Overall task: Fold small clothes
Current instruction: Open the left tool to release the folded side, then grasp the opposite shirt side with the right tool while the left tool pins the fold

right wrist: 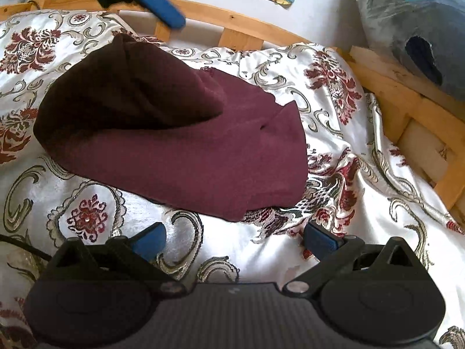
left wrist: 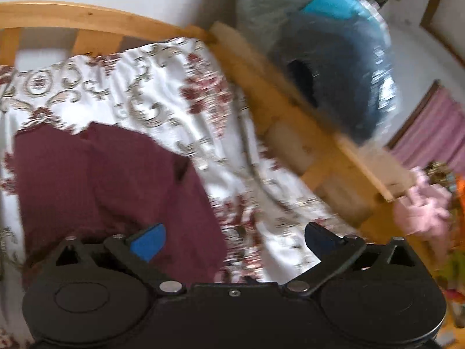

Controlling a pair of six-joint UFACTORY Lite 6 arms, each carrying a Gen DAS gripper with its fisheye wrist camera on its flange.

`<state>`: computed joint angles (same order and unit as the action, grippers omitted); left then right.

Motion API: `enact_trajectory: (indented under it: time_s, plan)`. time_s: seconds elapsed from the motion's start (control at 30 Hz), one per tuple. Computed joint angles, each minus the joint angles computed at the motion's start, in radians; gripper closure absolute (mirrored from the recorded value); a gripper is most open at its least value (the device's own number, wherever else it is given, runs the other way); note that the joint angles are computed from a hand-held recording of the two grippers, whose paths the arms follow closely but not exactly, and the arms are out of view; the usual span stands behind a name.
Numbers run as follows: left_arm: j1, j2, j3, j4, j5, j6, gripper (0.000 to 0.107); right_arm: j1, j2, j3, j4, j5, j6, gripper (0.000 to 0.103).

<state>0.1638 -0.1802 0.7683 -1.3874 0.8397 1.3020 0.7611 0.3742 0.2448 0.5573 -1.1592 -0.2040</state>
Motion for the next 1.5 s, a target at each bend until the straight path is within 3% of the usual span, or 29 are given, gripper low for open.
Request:
enact_trajectory:
  time_s: [0.1,0.27,0.5,0.63,0.83,0.97,1.07,1.3,1.4,1.47,1.5]
  plan:
    - [0.045,-0.028,0.019,0.029,0.065,-0.036,0.005,-0.014,-0.012,-0.005,-0.009,0.008,0.015,0.000]
    - [0.179,-0.070,-0.002,0.085,0.091,0.018,0.005,-0.066,-0.057,-0.031,-0.044,0.001,0.028,0.000]
    - [0.329,-0.067,-0.078,0.141,-0.027,0.171,0.005,-0.177,-0.163,-0.062,-0.105,0.007,0.036,0.000]
    - [0.380,-0.090,-0.233,-0.014,-0.094,0.466,0.005,-0.298,-0.262,-0.059,-0.248,0.085,0.090,0.000]
    - [0.297,-0.069,-0.367,-0.275,-0.227,0.886,0.005,-0.524,-0.349,0.089,-0.696,0.360,0.421,0.000]
    - [0.246,-0.080,-0.419,-0.530,-0.270,1.126,0.006,-0.544,-0.314,0.227,-0.791,0.442,0.518,0.000]
    - [0.236,-0.077,-0.433,-0.600,-0.260,1.195,0.017,-0.556,-0.252,0.341,-0.940,0.484,0.665,0.000]
    - [0.226,-0.064,-0.465,-0.614,-0.218,1.273,0.037,-0.584,0.011,0.723,-1.517,0.549,1.339,0.000]
    - [0.209,-0.060,-0.483,-0.658,-0.221,1.318,0.044,-0.583,0.089,0.802,-1.532,0.551,1.399,0.002]
    - [0.204,-0.068,-0.499,-0.695,-0.215,1.353,0.049,-0.582,0.128,0.834,-1.501,0.556,1.395,0.010]
    - [0.201,-0.070,-0.501,-0.708,-0.214,1.365,0.053,-0.584,0.149,0.849,-1.492,0.556,1.403,0.018]
